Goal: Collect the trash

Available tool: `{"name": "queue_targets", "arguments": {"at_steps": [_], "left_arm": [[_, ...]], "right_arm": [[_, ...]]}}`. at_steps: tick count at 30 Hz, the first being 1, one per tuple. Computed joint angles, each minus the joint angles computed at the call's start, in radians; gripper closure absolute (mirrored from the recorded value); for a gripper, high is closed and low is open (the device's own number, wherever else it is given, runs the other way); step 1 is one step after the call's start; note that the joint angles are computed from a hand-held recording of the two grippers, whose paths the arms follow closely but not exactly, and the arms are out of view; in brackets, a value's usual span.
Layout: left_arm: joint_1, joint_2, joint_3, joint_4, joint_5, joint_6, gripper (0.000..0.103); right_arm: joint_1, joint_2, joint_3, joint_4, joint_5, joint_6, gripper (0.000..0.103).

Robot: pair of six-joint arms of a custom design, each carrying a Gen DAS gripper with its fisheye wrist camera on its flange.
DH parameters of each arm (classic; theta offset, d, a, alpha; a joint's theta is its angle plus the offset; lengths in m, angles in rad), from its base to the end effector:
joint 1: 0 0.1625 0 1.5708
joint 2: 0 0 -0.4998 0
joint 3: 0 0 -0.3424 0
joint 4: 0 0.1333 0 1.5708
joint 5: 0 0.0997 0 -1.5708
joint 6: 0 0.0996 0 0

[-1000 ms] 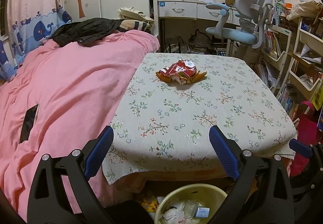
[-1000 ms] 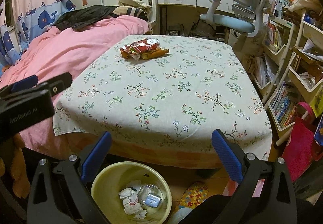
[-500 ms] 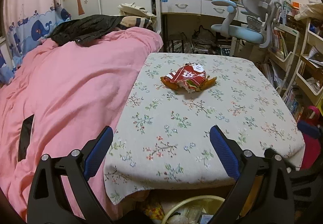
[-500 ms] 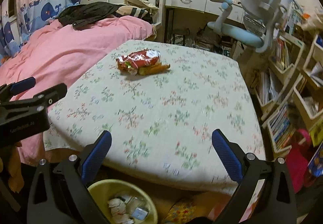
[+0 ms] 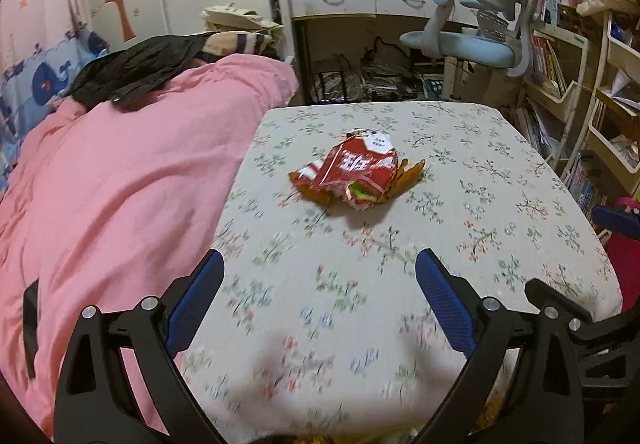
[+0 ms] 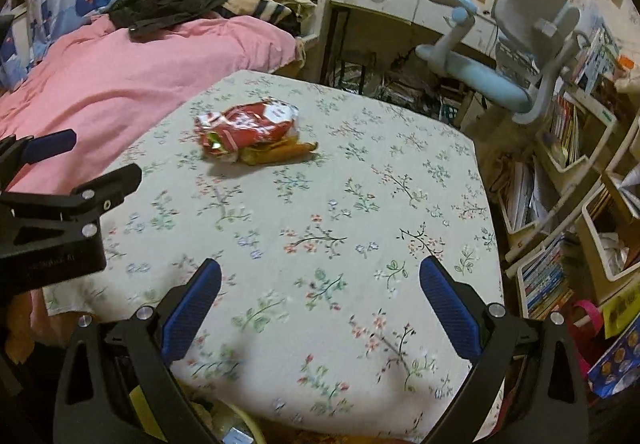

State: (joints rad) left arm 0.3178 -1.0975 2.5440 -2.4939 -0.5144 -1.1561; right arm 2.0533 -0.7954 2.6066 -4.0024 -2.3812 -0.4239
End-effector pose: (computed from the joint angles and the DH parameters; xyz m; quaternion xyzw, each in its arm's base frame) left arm -0.2467 -0.3128 0.1753 0.1706 0.8270 -0.3745 0.3830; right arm 0.2348 -0.3165 0.1890 0.2750 -0.8395 0.2914 0.3670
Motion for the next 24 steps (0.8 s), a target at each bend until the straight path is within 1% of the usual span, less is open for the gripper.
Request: {"name": "queue_targets", "arguments": {"at_steps": [3,4,5,7,9,11,14,16,19,21,23,24], "left_arm": [[0.058,0.055,-0.014,-0.144,0.015,0.126,0.01],[0.083,0.08,-0.019,-0.217,0.016,0.188,0.01],[0.099,0.096,-0.024,-0.255,0.018,0.221,0.01],[0.126,0.128,-0.034,-0.33,0.023,0.285,0.01],[0.159,0.168,-0.045,-0.436,0.021,0.382,0.01],[0.183,0.202,-0.058,-0.517,0.017,0.469,0.01],[0.207,0.246,-0.084,-0.584,0.027,0.57,0.011],[0.224,0.272,-0.106,-0.622,0.032,0.639,0.015],[0.246,0.294,-0.135,-0.645,0.034,0.705,0.021],[0.26,0.3,-0.15,-0.653,0.029,0.734,0.028],[0.274,0.306,-0.163,-0.661,0.025,0.761,0.03],[0.283,0.306,-0.17,-0.663,0.018,0.771,0.034]], "right_arm": [[-0.037,-0.02,-0.012,0.043,0.022,0.022,0.008],[-0.05,-0.029,-0.018,0.065,0.033,0.031,0.008],[-0.054,-0.033,-0.022,0.075,0.037,0.036,0.008],[-0.061,-0.038,-0.037,0.091,0.04,0.026,0.008],[-0.07,-0.042,-0.054,0.108,0.042,0.019,0.008],[-0.081,-0.047,-0.068,0.125,0.043,0.021,0.008],[-0.1,-0.056,-0.073,0.149,0.055,0.038,0.008],[-0.107,-0.057,-0.074,0.163,0.061,0.039,0.008],[-0.117,-0.062,-0.077,0.174,0.065,0.038,0.008],[-0.126,-0.072,-0.079,0.193,0.078,0.056,0.008],[-0.134,-0.078,-0.083,0.204,0.088,0.069,0.008],[-0.136,-0.079,-0.084,0.208,0.091,0.073,0.008]]}}
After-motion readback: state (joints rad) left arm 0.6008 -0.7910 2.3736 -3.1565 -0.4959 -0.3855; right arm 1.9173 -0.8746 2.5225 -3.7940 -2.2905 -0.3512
